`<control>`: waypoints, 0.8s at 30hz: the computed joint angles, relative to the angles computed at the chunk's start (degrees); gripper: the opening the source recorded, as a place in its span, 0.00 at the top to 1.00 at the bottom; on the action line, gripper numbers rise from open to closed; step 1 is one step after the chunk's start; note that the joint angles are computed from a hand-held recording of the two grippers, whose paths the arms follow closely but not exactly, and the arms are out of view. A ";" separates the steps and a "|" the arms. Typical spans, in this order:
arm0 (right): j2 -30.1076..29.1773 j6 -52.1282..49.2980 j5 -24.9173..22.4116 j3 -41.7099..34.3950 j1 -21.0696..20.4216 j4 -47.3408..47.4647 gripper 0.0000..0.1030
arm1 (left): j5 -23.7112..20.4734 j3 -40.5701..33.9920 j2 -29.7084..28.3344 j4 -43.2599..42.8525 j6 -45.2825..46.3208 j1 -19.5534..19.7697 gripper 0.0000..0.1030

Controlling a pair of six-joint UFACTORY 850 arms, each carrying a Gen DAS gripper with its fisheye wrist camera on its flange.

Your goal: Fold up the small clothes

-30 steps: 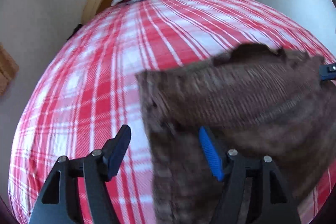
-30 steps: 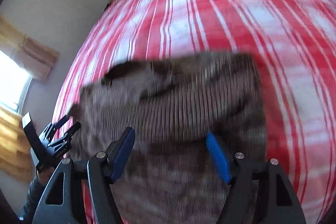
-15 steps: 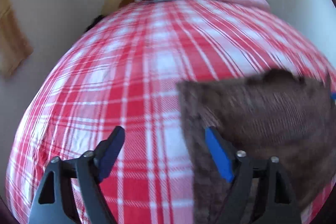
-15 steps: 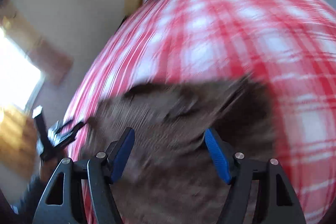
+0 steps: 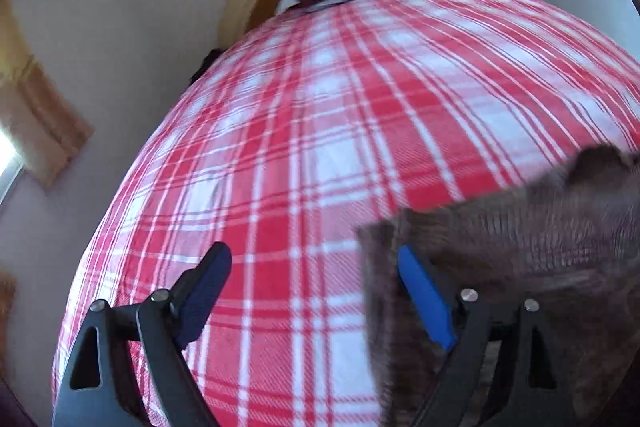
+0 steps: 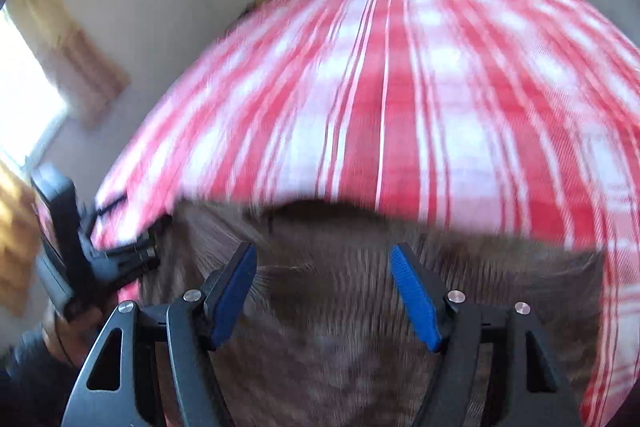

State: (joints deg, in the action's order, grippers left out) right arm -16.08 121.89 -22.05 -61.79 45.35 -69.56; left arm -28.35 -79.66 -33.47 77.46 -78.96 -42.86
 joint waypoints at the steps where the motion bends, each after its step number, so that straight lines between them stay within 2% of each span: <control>1: 0.73 5.40 -1.15 0.59 0.08 -5.09 0.32 | -1.23 -0.98 -0.47 -1.36 -0.21 0.68 0.14; 4: 2.41 13.24 -4.32 2.44 0.99 -11.26 0.32 | -2.35 -0.03 0.27 -1.49 -2.33 1.57 0.14; 5: 2.84 12.95 -4.74 2.94 1.31 -10.44 0.32 | -1.93 1.09 1.12 -2.04 -2.27 1.82 0.14; 10: 7.48 3.64 -11.55 8.52 6.80 2.49 0.32 | 3.55 13.05 9.75 4.73 -7.43 0.71 0.13; 13: 10.97 3.88 -14.09 13.13 10.85 8.13 0.32 | 7.01 20.37 14.58 9.12 -11.47 -0.70 0.11; 15: 13.01 6.95 -13.37 16.32 12.66 9.73 0.32 | 7.25 22.03 15.22 6.55 -8.50 -1.43 0.10; 17: 14.18 8.12 -14.44 18.43 15.32 12.69 0.32 | 5.40 23.98 15.62 7.77 -10.34 -2.31 0.10; 18: 14.26 9.02 -15.93 18.96 16.95 12.58 0.32 | 5.93 24.86 16.15 9.63 -12.47 -2.31 0.10; 20: 12.84 4.86 -21.47 17.62 19.72 18.04 0.32 | 6.67 25.75 16.91 7.40 -11.43 -2.14 0.10; 24: 11.23 2.73 -23.99 17.00 22.95 22.90 0.33 | 6.95 27.08 17.79 8.77 -13.94 -2.12 0.10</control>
State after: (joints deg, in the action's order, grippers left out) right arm -4.85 124.62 -46.03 -44.79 68.30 -46.66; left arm -21.41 -52.58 -15.68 86.23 -92.90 -44.98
